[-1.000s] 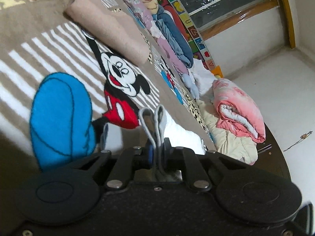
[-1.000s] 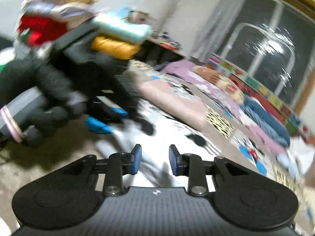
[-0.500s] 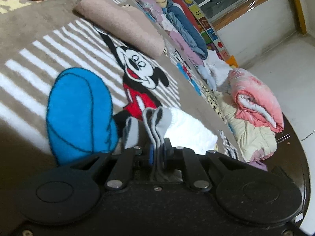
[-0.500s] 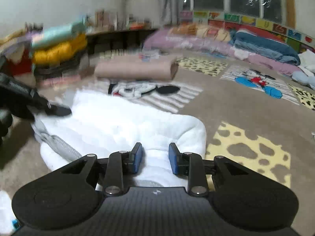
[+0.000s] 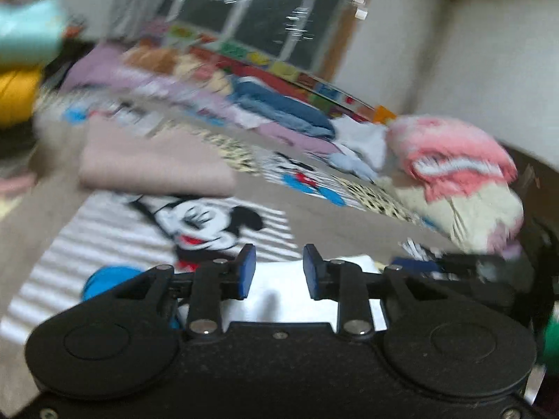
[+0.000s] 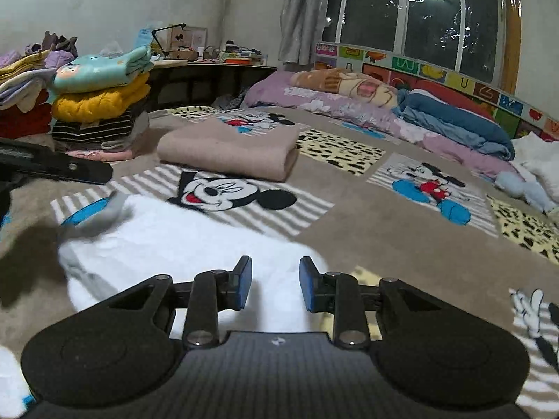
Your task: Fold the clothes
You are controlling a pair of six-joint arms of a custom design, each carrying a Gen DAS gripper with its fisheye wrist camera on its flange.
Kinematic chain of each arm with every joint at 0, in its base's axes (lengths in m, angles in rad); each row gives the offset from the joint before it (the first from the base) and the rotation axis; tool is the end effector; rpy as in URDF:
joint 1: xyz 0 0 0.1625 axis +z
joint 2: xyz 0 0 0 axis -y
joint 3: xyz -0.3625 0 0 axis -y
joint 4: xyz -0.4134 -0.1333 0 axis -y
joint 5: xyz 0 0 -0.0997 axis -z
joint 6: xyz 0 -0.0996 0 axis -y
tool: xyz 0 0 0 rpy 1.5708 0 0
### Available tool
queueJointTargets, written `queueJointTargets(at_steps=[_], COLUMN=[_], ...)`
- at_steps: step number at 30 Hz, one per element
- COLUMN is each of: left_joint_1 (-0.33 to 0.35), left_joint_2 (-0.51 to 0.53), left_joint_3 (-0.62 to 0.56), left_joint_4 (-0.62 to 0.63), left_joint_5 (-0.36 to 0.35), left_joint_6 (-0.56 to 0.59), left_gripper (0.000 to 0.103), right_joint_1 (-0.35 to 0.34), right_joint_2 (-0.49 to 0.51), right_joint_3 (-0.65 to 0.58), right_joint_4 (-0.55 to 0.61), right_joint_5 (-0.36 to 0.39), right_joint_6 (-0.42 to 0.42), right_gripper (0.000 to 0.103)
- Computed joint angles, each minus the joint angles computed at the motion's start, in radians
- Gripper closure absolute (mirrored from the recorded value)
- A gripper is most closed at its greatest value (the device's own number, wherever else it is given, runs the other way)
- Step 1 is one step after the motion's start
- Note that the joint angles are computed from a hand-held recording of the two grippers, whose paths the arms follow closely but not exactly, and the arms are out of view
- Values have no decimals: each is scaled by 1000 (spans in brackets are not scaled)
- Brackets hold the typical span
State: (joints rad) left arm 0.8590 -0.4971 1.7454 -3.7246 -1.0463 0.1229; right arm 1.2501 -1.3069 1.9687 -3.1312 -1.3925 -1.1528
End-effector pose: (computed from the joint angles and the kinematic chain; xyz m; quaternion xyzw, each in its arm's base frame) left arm -0.2395 -0.5581 -0.0315 0.2484 0.8399 -0.4720 0.1005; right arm -0.0331 -0.5785 0.2754 0.3980 -0.8050 0.3743 0.2313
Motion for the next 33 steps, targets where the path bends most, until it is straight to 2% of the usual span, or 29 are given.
queueJointTargets(at_steps=[1,2,7,10,14,19,24,27,30,32,33], left_joint_1=[-4,-5,16,11,-3,-8,-15,-24,-32,-35,-35], left_joint_2=[19,35,90,109,133,142,151,140,81,31,6], left_joint_3=[-21,-41,-129,-152,-164,-161,-165,-148,-87,-34,-6], left_joint_4=[7,20,147,231,253,255,246,241,275,296,298], left_joint_5=[3,4,13,86,141,158,173,184,171,160,154], left_joint_6=[40,72,121,165,234,254,251,240,214,192,174], left_gripper=[56,55,54,54,53,53,53,53,53,43,41], right_joint_1=[0,1,-12,-23,-40,-47,-59,-39,-10,-15,-18], right_joint_2=[7,15,64,85,98,100,113,103,70,38,22], right_joint_3=[-12,-23,-79,-104,-129,-80,-73,-80,-52,-8,14], right_joint_4=[5,10,55,86,146,64,31,53,29,-10,-28], right_joint_5=[0,1,21,28,27,13,33,-8,-74,-96,-107], right_joint_6=[7,13,59,86,128,63,71,92,122,118,116], right_gripper=[73,73,72,71,69,68,69,68,65,52,50])
